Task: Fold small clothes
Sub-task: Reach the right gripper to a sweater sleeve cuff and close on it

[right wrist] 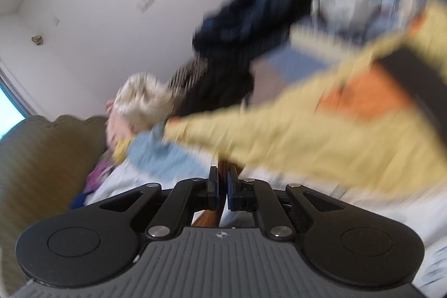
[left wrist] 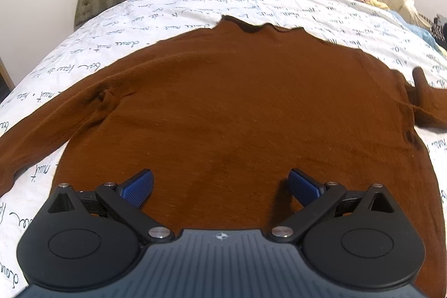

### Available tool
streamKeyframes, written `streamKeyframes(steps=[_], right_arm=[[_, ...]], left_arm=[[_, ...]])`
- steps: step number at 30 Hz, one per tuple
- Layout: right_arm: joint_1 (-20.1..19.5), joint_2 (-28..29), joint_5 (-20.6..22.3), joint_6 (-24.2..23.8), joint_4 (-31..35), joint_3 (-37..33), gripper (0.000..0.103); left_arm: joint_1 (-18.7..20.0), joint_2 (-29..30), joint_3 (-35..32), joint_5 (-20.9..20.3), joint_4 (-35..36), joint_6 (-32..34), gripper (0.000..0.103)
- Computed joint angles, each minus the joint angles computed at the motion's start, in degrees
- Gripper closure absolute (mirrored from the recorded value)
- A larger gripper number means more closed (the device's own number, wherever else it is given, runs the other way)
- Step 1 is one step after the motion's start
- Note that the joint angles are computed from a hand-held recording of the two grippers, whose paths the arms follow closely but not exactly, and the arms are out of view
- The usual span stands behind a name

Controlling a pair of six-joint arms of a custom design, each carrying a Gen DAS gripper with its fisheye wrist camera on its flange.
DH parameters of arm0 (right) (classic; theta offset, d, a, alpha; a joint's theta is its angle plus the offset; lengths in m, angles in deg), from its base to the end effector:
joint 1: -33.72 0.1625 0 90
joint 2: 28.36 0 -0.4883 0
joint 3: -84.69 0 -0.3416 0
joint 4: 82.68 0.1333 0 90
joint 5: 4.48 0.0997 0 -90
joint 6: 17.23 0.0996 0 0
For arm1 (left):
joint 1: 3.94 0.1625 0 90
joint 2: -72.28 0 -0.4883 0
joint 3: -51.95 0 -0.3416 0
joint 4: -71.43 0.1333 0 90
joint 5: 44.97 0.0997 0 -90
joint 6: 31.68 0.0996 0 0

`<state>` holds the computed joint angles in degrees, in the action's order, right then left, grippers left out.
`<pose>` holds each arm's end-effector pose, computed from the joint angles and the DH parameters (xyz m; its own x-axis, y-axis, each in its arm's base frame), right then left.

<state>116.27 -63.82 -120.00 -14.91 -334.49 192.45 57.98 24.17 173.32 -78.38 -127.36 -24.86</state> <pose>0.0128 -0.5990 0.2193 -0.8382 0.5441 -0.0368 0.0351 -0.0136 -0.9993 -0.0620 -0.5761 0.2122 -0.6636 -0.0824 -0.7435 0.4652 0.7330 -0.4963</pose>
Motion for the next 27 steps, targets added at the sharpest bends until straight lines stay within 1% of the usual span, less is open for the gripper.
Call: streamKeyframes(steps=[1,3,5,6,7,9,11,13,15,16,17,18,19,22,23,24,25,26,27], right_arm=[[1.0,0.43,-1.88,-3.32,-2.11,-0.45,0.092],[2.69,1.16,-3.56,-9.89,-6.48,-0.08,0.092],[4.52,2.3,-3.7,-16.68,-9.69,-0.14,0.092],[5.25,2.78,-3.09,-19.33,-10.41,-0.06,0.092],[5.62,2.86,-1.7,-20.03,-9.91,0.29,0.092],[5.69,2.01,1.31,-16.84,-7.55,2.19,0.094],[5.36,1.4,2.59,-13.21,-5.53,2.94,0.094],[4.08,0.32,5.21,-7.38,-3.51,4.75,0.092],[2.26,-0.73,6.56,1.81,-2.58,6.95,0.066],[0.84,-1.39,8.32,6.53,-1.74,8.43,0.041],[-0.71,-1.93,10.51,11.05,-1.3,9.85,0.026],[-1.88,-2.08,12.06,14.2,-1.04,10.74,0.026],[-2.8,-2.05,13.11,16.04,-1.05,11.61,0.027],[-4.01,-1.91,13.18,17.16,0.57,12.24,0.027],[-3.94,-0.94,13.36,18.07,-0.24,12.42,0.027],[-4.5,-0.42,15.22,19.22,-0.55,12.24,0.027],[-5.66,-0.13,18.42,20.23,-0.68,11.87,0.028],[-6.11,0.35,20.0,20.64,-0.67,11.36,0.029],[-6.36,0.62,20.59,20.69,-0.21,10.69,0.03]], left_arm=[[0.08,-0.16,0.02,-0.13,-0.22,0.03,0.0],[0.15,-0.37,0.12,-0.21,-0.65,0.22,0.0],[0.22,-0.55,0.2,-0.06,-0.89,0.41,0.0],[0.27,-0.68,0.31,-0.05,-1.08,0.47,0.0],[0.3,-0.89,0.4,-0.02,-0.88,0.28,0.0],[0.38,-1.34,0.7,-0.12,-0.65,0.12,0.0],[0.36,-1.73,1.18,-0.1,-0.94,0.28,0.0],[0.36,-1.74,1.56,0.23,-1.99,1.14,0.0],[0.45,-1.56,1.38,0.72,-2.1,1.46,0.0],[0.56,-1.52,1.12,0.76,-1.42,0.96,0.0],[0.68,-1.58,0.97,0.59,-0.71,0.36,0.0],[0.8,-1.64,0.78,0.28,0.27,-0.5,0.0],[0.89,-1.65,0.62,0.01,1.13,-1.18,0.0],[0.78,-1.14,0.22,0.06,2.37,-1.25,0.0],[0.68,-0.9,0.19,0.3,2.34,-0.9,0.0],[0.53,-0.63,0.13,0.65,2.26,-0.52,0.0],[0.38,-0.4,0.13,0.98,2.09,-0.26,0.0],[0.27,-0.25,0.12,1.22,2.04,-0.15,0.0],[0.22,-0.2,0.14,1.36,2.06,-0.17,0.0]])
